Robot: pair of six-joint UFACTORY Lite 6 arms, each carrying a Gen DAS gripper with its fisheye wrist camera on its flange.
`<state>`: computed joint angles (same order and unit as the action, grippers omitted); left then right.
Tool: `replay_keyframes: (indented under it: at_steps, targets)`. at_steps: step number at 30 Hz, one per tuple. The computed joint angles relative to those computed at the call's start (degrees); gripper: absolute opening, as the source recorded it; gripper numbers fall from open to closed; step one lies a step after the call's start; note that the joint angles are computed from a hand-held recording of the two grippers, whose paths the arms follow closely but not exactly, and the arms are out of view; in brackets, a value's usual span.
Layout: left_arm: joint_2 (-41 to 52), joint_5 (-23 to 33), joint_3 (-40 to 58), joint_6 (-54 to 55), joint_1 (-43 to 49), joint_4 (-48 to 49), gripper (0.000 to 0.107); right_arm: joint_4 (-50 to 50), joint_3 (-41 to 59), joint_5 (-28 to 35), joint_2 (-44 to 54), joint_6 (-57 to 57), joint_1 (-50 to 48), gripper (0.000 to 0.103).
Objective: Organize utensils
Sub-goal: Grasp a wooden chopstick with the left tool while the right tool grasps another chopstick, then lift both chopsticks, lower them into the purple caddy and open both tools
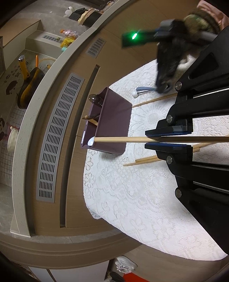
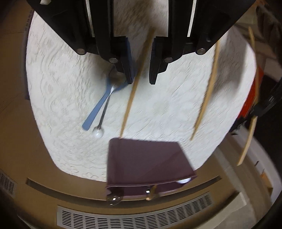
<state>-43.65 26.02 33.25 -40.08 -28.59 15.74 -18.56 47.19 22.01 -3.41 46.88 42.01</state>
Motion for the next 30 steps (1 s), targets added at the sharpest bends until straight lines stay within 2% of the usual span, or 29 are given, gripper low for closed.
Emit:
replay_keyframes:
  at_steps: [2,5,7,8,9,10,12,14,17,21,26,28,30]
  targets:
    - [-0.6,0.4,-0.3,0.2,0.1,-0.2,0.007,-1.4,5.7,-0.1,7.1,0.3,-2.0,0.022]
    - [-1.9,1.2,-0.4,1.7,0.4,-1.4,0.007,-9.8,17.4,4.5,20.9,7.6,-2.8,0.024]
    - [-3.3,1.4,-0.5,4.9,1.6,-4.0,0.007,-11.4,19.7,5.9,23.2,9.1,-2.6,0.024]
    - [-4.0,1.6,-0.5,5.9,2.0,-4.9,0.007,-13.0,21.1,6.7,24.2,9.9,-1.9,0.022]
    - [-4.7,1.5,-0.5,8.2,2.9,-6.9,0.007,-12.5,22.4,7.6,25.2,8.4,-1.3,0.012]
    - [-5.2,1.3,-0.5,10.4,3.8,-9.1,0.007,-12.8,22.6,7.7,25.2,7.7,-0.6,0.008]
    - [-5.8,0.8,-0.5,15.5,5.8,-14.4,0.007,-13.2,21.8,7.4,24.3,7.3,0.6,0.007]
    - [-6.5,0.5,-0.7,21.7,7.9,-21.0,0.007,-16.2,18.0,5.8,20.2,11.4,1.2,0.007]
    - [-6.6,0.6,-0.4,25.6,8.8,-25.8,0.007,-10.0,11.5,2.3,10.2,7.1,0.2,0.006]
    - [-7.2,-0.3,0.4,27.3,8.1,-29.4,0.007,-6.8,5.0,3.3,-4.8,4.6,2.1,0.006]
    - [-6.9,-2.1,2.6,18.0,2.3,-22.7,0.007,-6.4,2.0,7.4,-18.1,3.8,5.8,0.006]
    - [-6.8,-2.3,4.1,13.0,0.0,-18.2,0.007,-9.0,2.5,8.4,-20.0,7.4,7.7,0.006]
    - [-5.8,-2.4,7.5,13.4,-1.0,-18.1,0.007,-10.0,3.5,10.1,-22.5,8.7,9.1,0.006]
